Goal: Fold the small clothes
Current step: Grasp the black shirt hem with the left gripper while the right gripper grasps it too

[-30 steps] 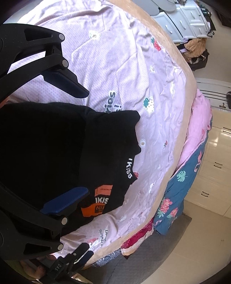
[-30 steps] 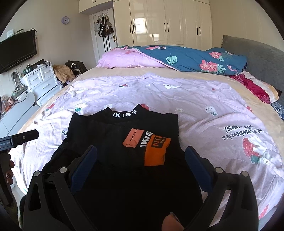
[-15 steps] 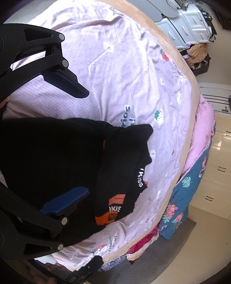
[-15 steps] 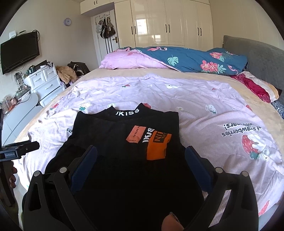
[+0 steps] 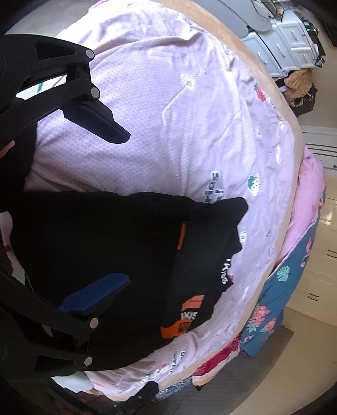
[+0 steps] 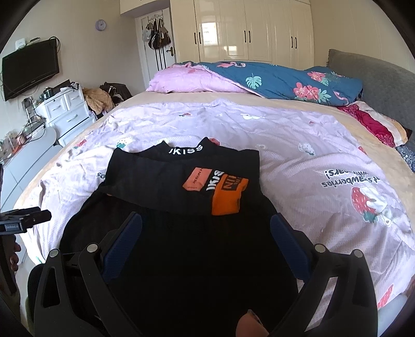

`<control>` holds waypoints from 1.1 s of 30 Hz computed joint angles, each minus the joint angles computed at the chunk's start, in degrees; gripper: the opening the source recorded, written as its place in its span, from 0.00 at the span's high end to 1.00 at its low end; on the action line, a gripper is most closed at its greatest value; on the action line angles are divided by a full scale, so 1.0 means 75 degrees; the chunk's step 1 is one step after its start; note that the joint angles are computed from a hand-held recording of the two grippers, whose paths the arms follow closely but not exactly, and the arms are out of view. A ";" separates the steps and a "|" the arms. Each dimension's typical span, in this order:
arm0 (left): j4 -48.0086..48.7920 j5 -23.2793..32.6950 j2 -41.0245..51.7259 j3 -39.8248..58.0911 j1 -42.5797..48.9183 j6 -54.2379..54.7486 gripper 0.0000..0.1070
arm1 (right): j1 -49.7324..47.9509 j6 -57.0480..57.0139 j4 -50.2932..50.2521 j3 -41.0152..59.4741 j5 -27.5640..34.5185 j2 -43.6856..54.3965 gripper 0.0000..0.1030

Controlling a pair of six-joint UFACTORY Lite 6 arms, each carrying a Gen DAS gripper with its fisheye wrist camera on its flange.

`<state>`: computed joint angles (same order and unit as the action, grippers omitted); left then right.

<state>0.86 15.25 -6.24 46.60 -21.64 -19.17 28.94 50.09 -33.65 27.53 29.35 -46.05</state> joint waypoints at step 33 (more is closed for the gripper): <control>-0.6805 0.0304 -0.0079 -0.2055 0.0166 0.6584 0.49 | -0.1349 -0.3408 0.2687 -0.1677 0.0987 -0.2482 0.04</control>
<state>-50.18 17.53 -6.83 31.19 -20.39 30.21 18.82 24.53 -13.50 14.96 36.75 -64.67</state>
